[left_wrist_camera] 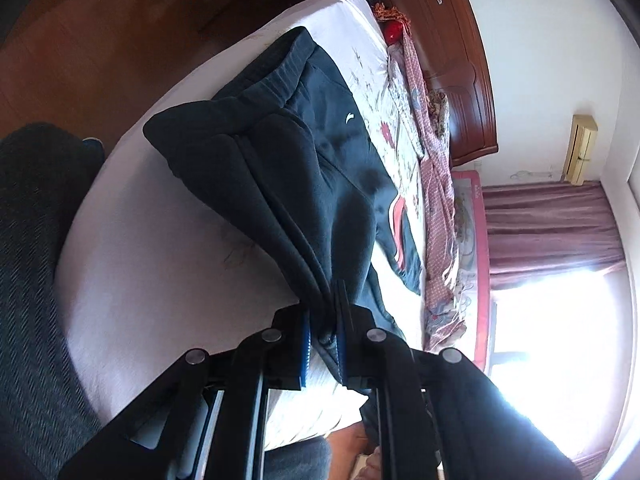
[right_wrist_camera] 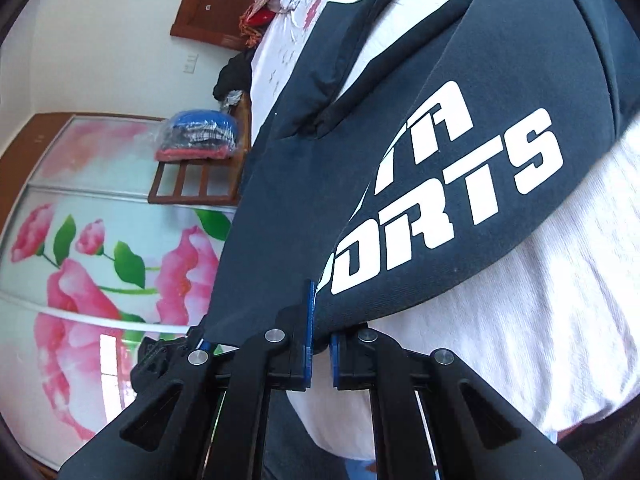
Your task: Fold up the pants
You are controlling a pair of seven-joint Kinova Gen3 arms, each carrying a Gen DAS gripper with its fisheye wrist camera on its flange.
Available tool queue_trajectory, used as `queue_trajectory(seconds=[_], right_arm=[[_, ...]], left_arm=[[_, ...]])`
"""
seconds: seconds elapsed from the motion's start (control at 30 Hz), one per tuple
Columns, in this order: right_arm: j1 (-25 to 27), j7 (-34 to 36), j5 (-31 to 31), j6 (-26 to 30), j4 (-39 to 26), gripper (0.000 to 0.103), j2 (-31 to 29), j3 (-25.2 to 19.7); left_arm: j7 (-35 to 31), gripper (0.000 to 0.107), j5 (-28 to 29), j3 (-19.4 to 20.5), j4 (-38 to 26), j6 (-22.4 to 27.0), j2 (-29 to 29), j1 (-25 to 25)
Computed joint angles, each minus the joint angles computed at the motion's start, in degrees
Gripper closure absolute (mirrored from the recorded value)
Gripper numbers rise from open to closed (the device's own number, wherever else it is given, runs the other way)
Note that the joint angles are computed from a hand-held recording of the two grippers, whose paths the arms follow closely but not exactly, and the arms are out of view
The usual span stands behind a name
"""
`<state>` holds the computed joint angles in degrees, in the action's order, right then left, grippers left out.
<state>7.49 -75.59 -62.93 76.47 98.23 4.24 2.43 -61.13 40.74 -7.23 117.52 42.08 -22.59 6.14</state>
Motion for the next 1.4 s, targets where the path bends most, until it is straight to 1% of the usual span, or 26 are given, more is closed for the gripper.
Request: queue_trajectory(seconds=[0.1,0.17,0.2,0.23,0.27,0.33,0.37,0.4,0.43,0.47,0.53,0.63,0.7,0.73,0.8,0.83,0.9,0.97,1.03,1.07,1.13,1.17,1.2,1.27,1.33,1.4], right_arm=[[0.9,3.1,1.4,1.4,4.3,0.098,-1.4,0.9],[0.9,5.5,2.3,0.4,6.7,0.097,-1.7,1.0],[0.3,6.2,3.5,0.1,6.6,0.094,-1.3,1.0],[-0.3,6.1,4.4,0.0,7.2,0.071,-0.8,1.5],[0.2,5.8,4.3,0.9,7.6,0.064,-1.2,2.0],[2.8,7.5,3.0,2.3,8.7,0.061,-2.9,3.1],[4.0,8.9,3.5,1.7,9.2,0.061,-4.5,4.1],[5.2,9.3,4.0,1.4,9.5,0.061,-5.7,5.7],[6.4,8.9,4.5,1.3,9.5,0.061,-6.6,8.2],[7.9,7.4,5.0,0.6,9.2,0.061,-7.0,10.6],[12.9,2.8,7.0,-1.9,8.0,0.061,-6.6,12.7],[17.1,-3.7,10.6,-8.0,4.8,0.061,-4.7,15.0],[19.1,-5.6,11.6,-11.3,2.5,0.061,-2.6,15.3],[19.9,-7.4,12.8,-12.7,0.9,0.061,-1.5,14.8],[23.6,-9.6,14.5,-15.6,-1.4,0.061,0.3,10.5],[25.2,-11.2,16.6,-16.7,-2.8,0.061,1.1,8.1],[28.6,-14.3,20.1,-18.7,-4.8,0.061,2.4,2.8],[30.2,-18.6,24.8,-19.5,-7.0,0.061,3.8,-1.1],[27.9,-21.8,29.4,-19.4,-9.3,0.061,5.3,-1.0],[25.4,-22.9,31.8,-19.6,-10.3,0.061,5.7,0.2],[20.1,-24.5,36.4,-21.3,-10.9,0.061,5.4,2.9],[17.5,-24.2,38.8,-21.0,-11.9,0.074,5.8,4.4],[14.8,-22.9,41.1,-20.3,-13.1,0.095,6.2,6.1],[9.5,-20.2,45.7,-21.8,-13.5,0.097,4.5,8.6],[4.2,-17.0,50.4,-25.5,-12.7,0.097,1.3,10.3],[-1.0,-17.3,55.1,-27.4,-12.8,0.097,-1.4,13.1]], left_arm=[[4.0,0.097,-5.7,2.4,-1.3,5.7,-2.4,-0.9],[6.5,0.095,-10.3,6.2,-2.6,10.3,-2.3,-4.6],[8.2,0.094,-12.1,7.7,-3.0,12.6,-1.5,-6.7],[10.5,0.093,-13.0,8.2,-3.6,14.9,-0.5,-7.8],[12.0,0.085,-12.9,7.6,-3.9,17.3,0.6,-8.4],[12.0,0.079,-13.3,8.9,-4.9,19.3,0.6,-10.5],[10.6,0.065,-13.6,10.0,-5.8,19.2,0.5,-11.0],[9.5,0.037,-14.5,11.7,-7.2,19.3,0.4,-11.6],[7.3,0.024,-15.0,12.5,-8.4,18.5,0.7,-11.0],[5.0,0.015,-15.0,12.9,-9.3,16.8,0.6,-9.4],[0.3,0.008,-14.9,12.2,-11.5,14.6,2.4,-4.1],[-6.7,0.006,-15.5,12.9,-17.0,16.7,7.2,3.8],[-10.7,0.006,-16.6,11.9,-22.0,21.0,11.9,8.4],[-11.6,0.006,-17.7,12.7,-24.3,23.3,13.9,9.4],[-12.5,0.006,-17.6,14.7,-26.9,25.9,16.2,9.3],[-12.0,0.006,-17.8,14.7,-27.5,26.5,16.9,9.7],[-9.1,0.006,-18.5,16.3,-27.9,26.9,17.3,9.3],[-8.0,0.006,-17.9,15.2,-26.7,27.4,16.8,8.6],[-7.1,0.006,-17.4,14.8,-25.6,27.7,16.6,7.5],[-7.7,0.006,-16.5,13.6,-24.2,27.7,15.9,7.1],[-8.2,0.006,-15.8,13.5,-23.3,27.3,16.3,6.6],[-8.4,0.006,-15.7,13.6,-23.3,27.5,16.5,6.5],[-8.4,0.006,-15.7,14.0,-23.3,26.9,17.2,6.7],[-8.7,0.006,-15.6,14.3,-23.5,27.3,17.7,6.8],[-8.4,0.006,-15.5,14.5,-23.5,27.5,17.9,6.8],[-7.9,0.006,-15.4,14.3,-23.5,27.9,17.8,6.6]])
